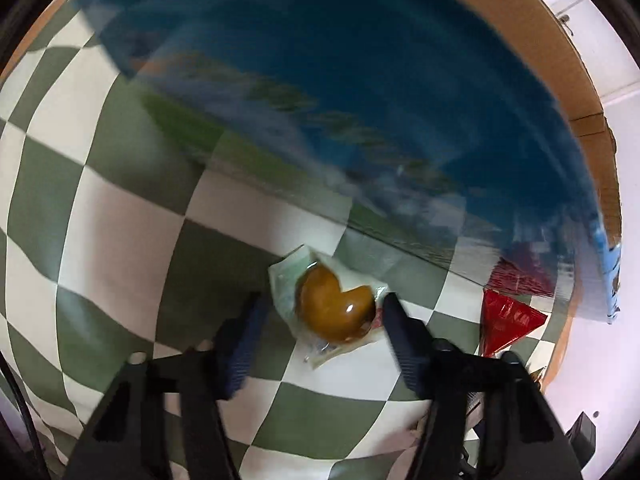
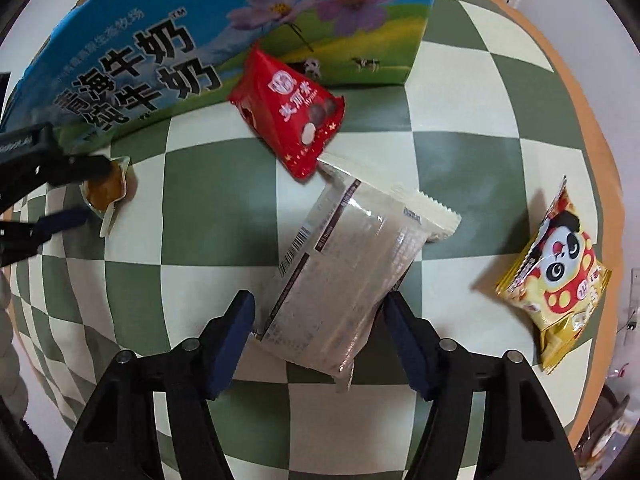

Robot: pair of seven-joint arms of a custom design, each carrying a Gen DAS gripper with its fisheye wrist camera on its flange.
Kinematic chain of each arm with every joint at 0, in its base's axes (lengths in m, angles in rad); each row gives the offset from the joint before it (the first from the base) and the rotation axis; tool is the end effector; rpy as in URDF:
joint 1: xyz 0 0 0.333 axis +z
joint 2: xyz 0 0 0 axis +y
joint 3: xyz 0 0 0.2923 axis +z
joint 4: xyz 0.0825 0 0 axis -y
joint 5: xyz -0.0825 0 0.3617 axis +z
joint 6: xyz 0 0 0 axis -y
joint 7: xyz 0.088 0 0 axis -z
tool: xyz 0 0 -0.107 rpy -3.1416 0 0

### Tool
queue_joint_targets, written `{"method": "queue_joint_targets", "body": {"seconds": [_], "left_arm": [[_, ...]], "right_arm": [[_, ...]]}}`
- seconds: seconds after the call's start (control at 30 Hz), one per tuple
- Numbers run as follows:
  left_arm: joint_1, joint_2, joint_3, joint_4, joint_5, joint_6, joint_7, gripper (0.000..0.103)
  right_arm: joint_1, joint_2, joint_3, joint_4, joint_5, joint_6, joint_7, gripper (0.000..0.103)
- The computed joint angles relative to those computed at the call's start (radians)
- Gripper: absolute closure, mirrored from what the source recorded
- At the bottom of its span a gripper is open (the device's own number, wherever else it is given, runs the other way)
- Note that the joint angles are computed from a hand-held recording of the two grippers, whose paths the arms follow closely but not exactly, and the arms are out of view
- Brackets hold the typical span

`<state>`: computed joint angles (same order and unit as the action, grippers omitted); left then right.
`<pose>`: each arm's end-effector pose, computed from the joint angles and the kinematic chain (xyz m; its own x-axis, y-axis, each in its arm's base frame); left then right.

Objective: Organize snacks
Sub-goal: 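Grasp the braised egg packet with left tool while right tool grasps the white bread bag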

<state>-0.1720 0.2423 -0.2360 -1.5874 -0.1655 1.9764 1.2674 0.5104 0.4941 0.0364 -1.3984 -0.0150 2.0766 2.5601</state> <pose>0.5729 -0.2445 0.4963 -0.0477 -0.9677 0.2477 -0.9969 0.0305 -0.0728 0.5892 0.3524 0.4262 -0.4160 -0.8961 -0.1549 -0.8961 0.4330 -0.0982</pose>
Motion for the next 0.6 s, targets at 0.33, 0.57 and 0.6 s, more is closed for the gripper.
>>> {"method": "queue_joint_targets", "body": {"seconds": [0.33, 0.57, 0.6], "left_arm": [[-0.005, -0.137, -0.002, -0.173, 0.011, -0.017, 0.151, 0.055], [-0.007, -0.292, 0.038, -0.369, -0.040, -0.110, 0.262, 0.053], [-0.006, -0.289, 0.043, -0.373, -0.059, -0.113, 0.255, 0.053]], "right_arm": [[-0.043, -0.093, 0.032, -0.187, 0.089, 0.098, -0.080, 0.039], [-0.059, -0.152, 0.088, -0.308, 0.254, 0.153, -0.203, 0.040], [-0.054, -0.152, 0.086, -0.312, 0.252, 0.156, -0.207, 0.040]]}}
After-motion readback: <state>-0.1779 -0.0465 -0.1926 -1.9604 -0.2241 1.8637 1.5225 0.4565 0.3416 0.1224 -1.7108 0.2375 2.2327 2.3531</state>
